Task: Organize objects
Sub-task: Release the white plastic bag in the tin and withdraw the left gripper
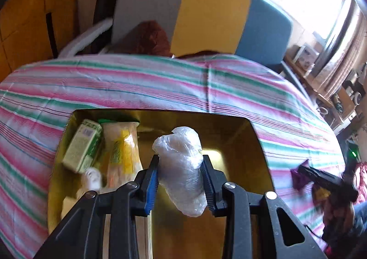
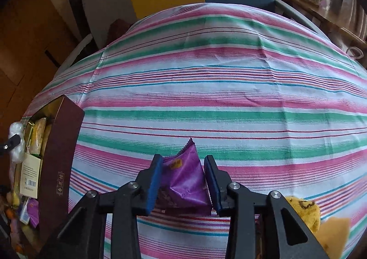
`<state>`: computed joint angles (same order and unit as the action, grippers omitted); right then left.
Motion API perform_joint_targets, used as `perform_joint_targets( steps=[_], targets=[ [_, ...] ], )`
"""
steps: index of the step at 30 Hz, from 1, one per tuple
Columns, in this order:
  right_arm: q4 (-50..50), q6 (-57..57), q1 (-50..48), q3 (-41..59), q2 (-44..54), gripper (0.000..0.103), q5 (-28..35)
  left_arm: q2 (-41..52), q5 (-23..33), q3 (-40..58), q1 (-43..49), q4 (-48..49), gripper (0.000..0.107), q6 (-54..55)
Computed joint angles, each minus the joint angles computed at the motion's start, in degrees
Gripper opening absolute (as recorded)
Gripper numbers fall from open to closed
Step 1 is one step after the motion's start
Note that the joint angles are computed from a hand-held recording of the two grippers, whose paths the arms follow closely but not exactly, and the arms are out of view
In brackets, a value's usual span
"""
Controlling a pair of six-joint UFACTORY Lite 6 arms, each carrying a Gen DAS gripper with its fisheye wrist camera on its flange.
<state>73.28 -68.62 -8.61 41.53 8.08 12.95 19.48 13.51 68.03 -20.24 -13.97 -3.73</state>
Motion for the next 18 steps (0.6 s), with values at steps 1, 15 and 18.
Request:
perform_joint_targets(
  steps=[1, 15, 18],
  targets=[
    [0.38, -0.53, -0.21, 0.19, 0.36, 0.039, 0.21, 2.88, 0.57, 2.9, 0.64, -1.63, 0.034, 1.9],
    [-0.74, -0.89, -0.7, 2.32, 3.31, 0.04, 1.06, 8.57, 0.81, 6.46, 1.95, 14.01, 0.049, -11.7],
    [-2.18, 0.11, -0.64, 2.36, 3.33, 0.04, 1.19, 5.11, 0.17, 3.38, 1.68, 18.9, 0.049, -17.14]
  ],
)
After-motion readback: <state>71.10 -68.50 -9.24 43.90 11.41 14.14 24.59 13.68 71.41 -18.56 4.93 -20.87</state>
